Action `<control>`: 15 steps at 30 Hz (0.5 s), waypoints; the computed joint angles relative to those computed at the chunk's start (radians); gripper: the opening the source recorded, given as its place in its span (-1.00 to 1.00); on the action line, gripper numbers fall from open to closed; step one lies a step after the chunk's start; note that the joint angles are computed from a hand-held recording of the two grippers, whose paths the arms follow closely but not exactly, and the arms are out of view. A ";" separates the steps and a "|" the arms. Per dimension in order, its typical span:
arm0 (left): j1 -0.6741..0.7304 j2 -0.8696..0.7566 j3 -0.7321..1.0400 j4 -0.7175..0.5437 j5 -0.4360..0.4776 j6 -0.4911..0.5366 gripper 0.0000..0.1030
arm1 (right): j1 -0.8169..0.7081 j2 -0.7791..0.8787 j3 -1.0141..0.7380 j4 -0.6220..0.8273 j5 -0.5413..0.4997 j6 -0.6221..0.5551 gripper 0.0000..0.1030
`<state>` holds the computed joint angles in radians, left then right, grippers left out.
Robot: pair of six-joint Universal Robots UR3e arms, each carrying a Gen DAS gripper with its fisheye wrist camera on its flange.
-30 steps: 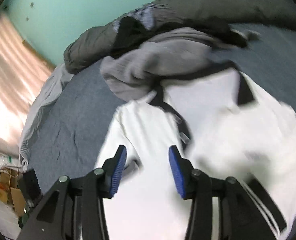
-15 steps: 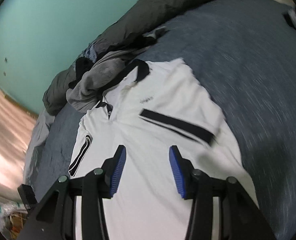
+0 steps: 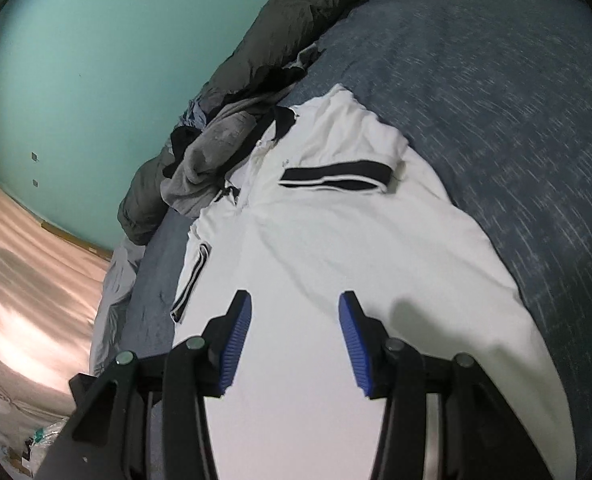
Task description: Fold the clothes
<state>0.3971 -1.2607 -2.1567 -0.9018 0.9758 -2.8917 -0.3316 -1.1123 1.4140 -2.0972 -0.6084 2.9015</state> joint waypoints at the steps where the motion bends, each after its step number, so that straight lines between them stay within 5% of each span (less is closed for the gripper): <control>1: 0.001 0.018 0.001 -0.022 0.001 0.002 -0.78 | -0.005 -0.002 0.003 0.007 0.009 0.000 -0.10; 8: 0.015 0.145 0.044 -0.221 0.004 0.046 -0.78 | -0.009 -0.042 -0.001 0.079 0.033 -0.041 -0.09; 15: 0.066 0.226 0.149 -0.496 -0.009 0.159 -0.74 | 0.015 -0.028 -0.215 0.481 -0.040 -0.245 -0.09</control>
